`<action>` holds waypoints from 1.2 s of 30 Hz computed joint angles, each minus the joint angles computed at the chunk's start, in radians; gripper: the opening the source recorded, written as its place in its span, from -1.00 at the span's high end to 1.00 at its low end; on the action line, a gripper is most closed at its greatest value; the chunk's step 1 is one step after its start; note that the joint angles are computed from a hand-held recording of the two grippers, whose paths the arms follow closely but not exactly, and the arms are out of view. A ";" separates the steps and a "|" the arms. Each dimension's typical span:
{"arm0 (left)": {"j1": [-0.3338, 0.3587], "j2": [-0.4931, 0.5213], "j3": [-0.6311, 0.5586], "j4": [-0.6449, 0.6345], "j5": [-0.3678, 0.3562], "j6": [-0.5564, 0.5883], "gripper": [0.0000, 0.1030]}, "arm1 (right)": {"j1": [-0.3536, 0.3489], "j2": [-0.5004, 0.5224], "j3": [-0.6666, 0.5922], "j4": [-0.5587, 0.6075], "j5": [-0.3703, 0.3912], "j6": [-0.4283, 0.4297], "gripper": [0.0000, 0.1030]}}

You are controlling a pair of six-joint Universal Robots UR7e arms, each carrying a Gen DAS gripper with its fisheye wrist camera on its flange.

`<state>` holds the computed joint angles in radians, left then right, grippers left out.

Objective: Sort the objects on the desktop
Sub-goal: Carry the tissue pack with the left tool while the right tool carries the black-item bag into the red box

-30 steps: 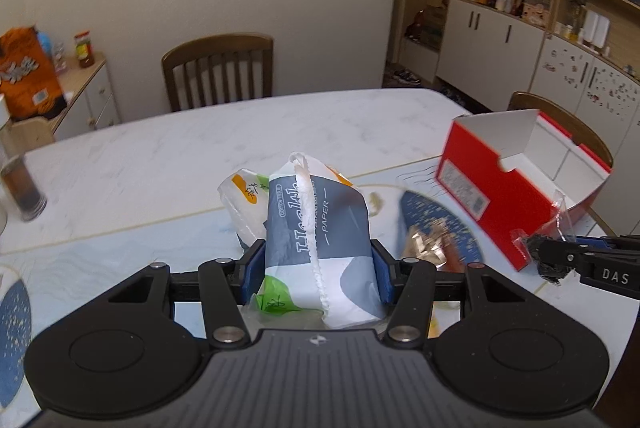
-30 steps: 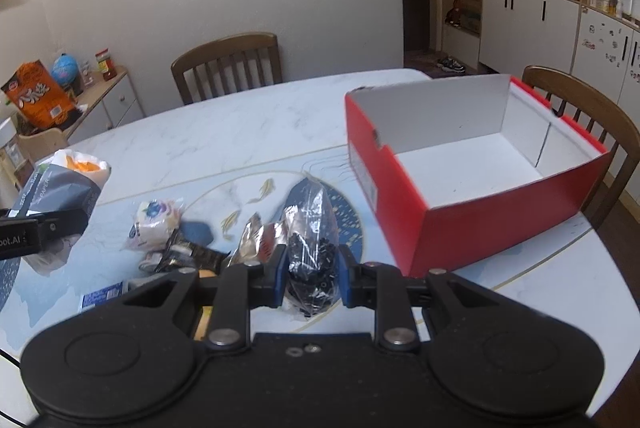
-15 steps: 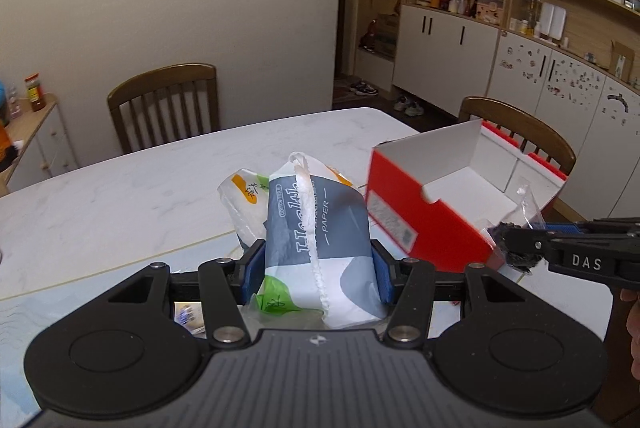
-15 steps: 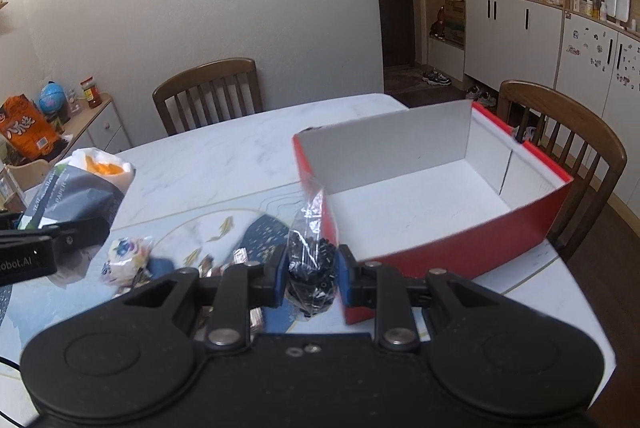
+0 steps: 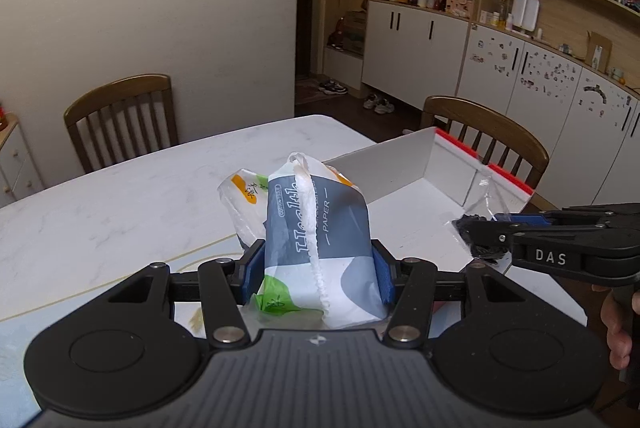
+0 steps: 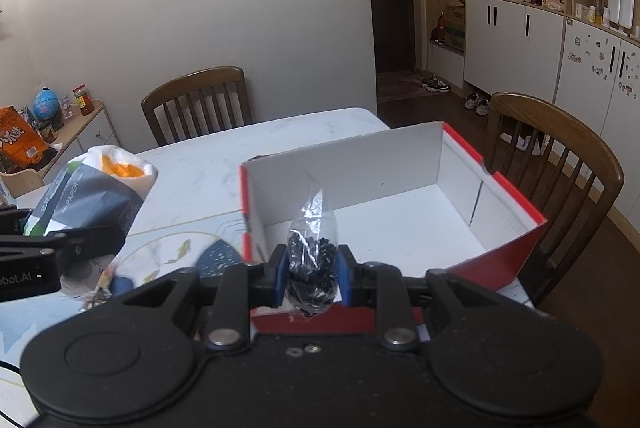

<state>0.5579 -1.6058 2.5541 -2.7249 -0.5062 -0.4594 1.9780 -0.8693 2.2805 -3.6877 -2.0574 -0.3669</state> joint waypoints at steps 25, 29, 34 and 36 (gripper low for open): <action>0.162 0.393 -0.209 -0.326 -0.197 0.296 -0.04 | -0.169 -0.067 -0.097 0.153 0.058 -0.137 0.54; 0.189 0.441 -0.244 -0.327 -0.217 0.340 -0.04 | -0.193 -0.059 -0.115 0.166 0.075 -0.137 0.54; 0.226 0.487 -0.286 -0.320 -0.234 0.375 -0.04 | -0.219 -0.044 -0.139 0.190 0.081 -0.143 0.54; 0.243 0.506 -0.302 -0.335 -0.251 0.402 -0.04 | -0.227 -0.039 -0.143 0.189 0.084 -0.156 0.54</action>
